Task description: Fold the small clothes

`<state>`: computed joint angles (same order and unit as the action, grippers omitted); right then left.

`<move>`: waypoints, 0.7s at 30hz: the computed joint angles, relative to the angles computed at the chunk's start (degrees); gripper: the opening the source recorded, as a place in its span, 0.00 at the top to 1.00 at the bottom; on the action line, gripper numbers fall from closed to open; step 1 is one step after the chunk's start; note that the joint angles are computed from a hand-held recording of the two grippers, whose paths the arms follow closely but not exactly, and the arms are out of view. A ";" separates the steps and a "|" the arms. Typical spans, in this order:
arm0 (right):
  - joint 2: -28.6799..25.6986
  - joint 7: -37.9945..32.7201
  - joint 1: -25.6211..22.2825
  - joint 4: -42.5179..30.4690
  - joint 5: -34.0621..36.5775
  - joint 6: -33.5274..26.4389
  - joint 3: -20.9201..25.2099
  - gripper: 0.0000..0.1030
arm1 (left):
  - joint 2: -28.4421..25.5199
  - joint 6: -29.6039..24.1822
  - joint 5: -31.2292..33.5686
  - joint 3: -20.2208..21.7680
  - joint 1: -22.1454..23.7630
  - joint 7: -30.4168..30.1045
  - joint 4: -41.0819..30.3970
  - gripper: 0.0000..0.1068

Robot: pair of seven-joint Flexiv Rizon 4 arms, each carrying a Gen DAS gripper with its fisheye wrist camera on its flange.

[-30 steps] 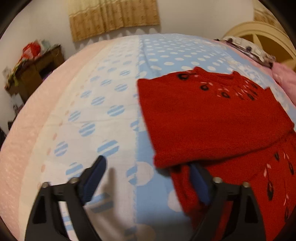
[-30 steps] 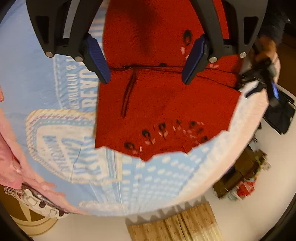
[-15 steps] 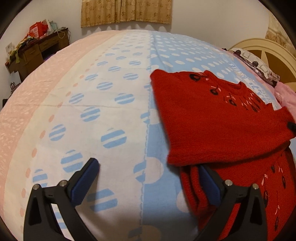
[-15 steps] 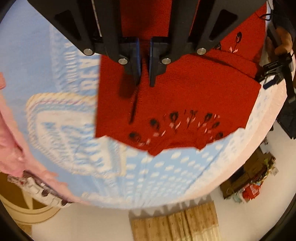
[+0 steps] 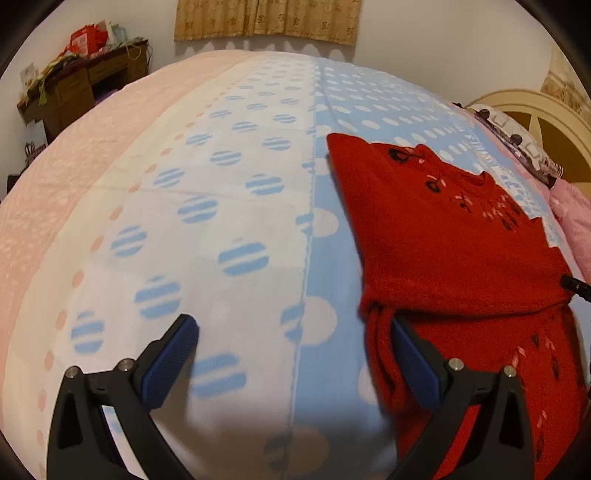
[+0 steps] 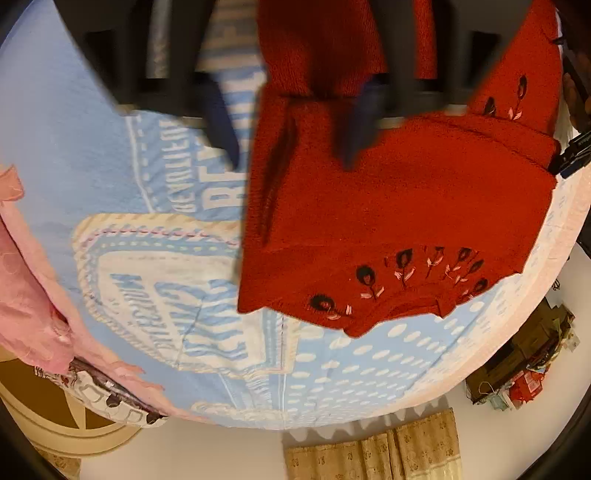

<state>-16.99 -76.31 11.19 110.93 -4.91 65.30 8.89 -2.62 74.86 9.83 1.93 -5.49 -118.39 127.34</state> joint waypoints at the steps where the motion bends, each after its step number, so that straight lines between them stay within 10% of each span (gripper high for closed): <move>1: 0.85 -0.57 -0.14 0.76 -0.15 1.29 0.09 0.38 | 1.02 0.46 -1.06 0.06 -0.07 0.38 1.18 0.04; 12: -1.97 -15.74 -1.45 -5.42 13.34 -0.28 6.15 0.38 | 1.62 2.04 8.73 -1.44 2.22 -11.99 -2.59 0.04; 18: -2.81 -12.41 1.34 -2.39 6.47 1.05 2.97 0.38 | -2.97 -14.42 19.22 -0.55 -1.13 -17.19 -12.44 0.04; 21: -0.78 -11.55 0.46 -0.77 7.33 4.18 3.14 0.38 | -3.70 -14.23 16.28 0.32 -0.87 -14.87 -10.90 0.04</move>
